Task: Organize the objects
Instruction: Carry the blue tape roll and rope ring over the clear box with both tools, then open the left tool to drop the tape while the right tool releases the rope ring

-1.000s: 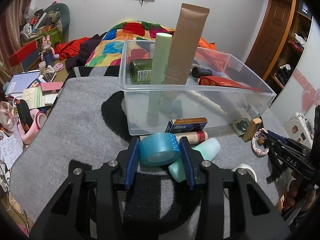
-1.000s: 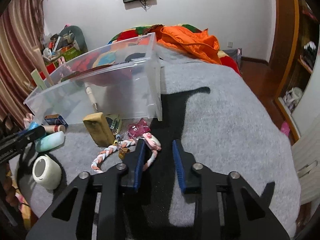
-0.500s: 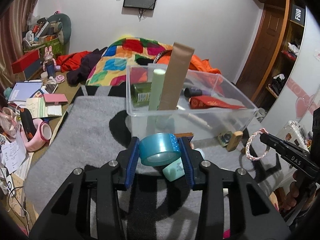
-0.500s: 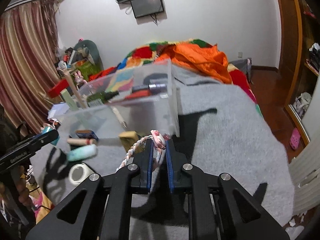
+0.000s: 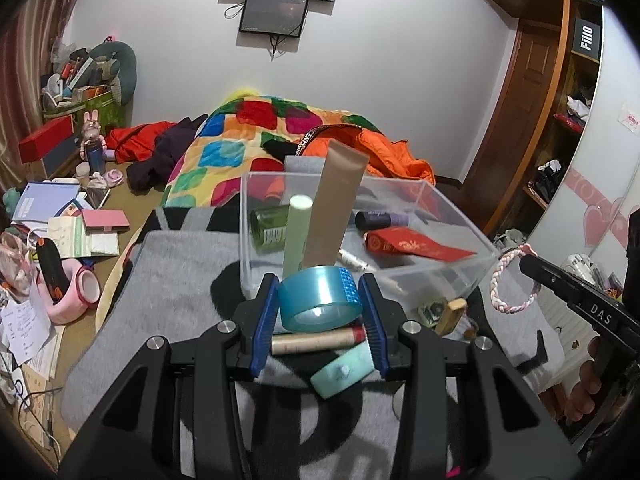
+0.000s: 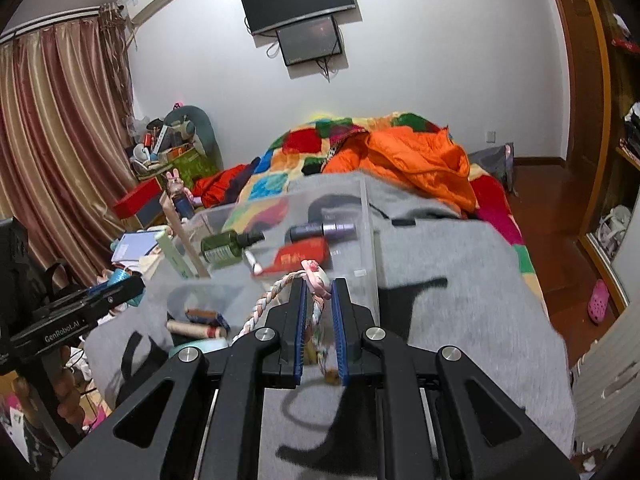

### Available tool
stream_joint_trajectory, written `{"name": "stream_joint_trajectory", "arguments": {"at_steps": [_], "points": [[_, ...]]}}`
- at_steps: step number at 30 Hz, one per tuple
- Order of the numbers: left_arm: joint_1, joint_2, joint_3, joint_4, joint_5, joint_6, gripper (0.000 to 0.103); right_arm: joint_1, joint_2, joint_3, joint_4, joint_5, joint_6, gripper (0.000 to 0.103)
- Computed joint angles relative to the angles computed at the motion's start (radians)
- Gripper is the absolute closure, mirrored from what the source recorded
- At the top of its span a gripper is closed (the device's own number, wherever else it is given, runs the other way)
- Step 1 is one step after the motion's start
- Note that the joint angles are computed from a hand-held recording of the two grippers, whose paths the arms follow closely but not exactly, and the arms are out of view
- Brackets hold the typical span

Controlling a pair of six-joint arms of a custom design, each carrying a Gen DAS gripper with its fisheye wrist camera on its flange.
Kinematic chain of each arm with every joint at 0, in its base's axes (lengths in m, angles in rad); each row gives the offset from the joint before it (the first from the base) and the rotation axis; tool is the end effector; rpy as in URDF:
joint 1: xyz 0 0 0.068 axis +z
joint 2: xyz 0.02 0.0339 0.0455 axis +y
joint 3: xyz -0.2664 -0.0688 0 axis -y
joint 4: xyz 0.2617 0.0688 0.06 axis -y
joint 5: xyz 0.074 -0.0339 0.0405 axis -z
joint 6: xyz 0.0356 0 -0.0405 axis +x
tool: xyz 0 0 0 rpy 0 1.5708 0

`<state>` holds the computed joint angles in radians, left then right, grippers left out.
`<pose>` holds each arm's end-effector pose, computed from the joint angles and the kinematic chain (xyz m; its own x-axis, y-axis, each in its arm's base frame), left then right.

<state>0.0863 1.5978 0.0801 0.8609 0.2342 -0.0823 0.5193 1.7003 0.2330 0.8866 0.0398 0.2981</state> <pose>0.1870 0.0079 0.0553 -0.6144 -0.1334 -0.7776 0.0489 0.9773 -0.2063 0.2028 0.1143 0.0635 -0.5924 -0.0006 -0.8056 -0.3065 0.9250 0.2247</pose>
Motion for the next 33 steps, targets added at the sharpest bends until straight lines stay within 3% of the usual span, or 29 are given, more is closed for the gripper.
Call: {"name": "stream_joint_trajectory", "arguments": {"at_steps": [5, 11, 24, 33], "points": [[-0.011, 0.044, 0.061, -0.025, 0.008, -0.006, 0.063, -0.008, 0.001, 0.049, -0.03, -0.006, -0.003, 0.092], [-0.053, 0.096, 0.127, -0.031, -0.05, -0.012, 0.063, -0.021, 0.041, 0.143, -0.075, -0.029, -0.002, 0.092], [-0.049, 0.237, 0.253, -0.056, -0.054, -0.002, 0.063, 0.073, 0.276, 0.462, -0.262, -0.009, -0.043, 0.092], [-0.059, 0.328, 0.318, -0.067, -0.058, 0.004, 0.063, 0.099, 0.359, 0.546, -0.322, -0.022, -0.09, 0.091]]}}
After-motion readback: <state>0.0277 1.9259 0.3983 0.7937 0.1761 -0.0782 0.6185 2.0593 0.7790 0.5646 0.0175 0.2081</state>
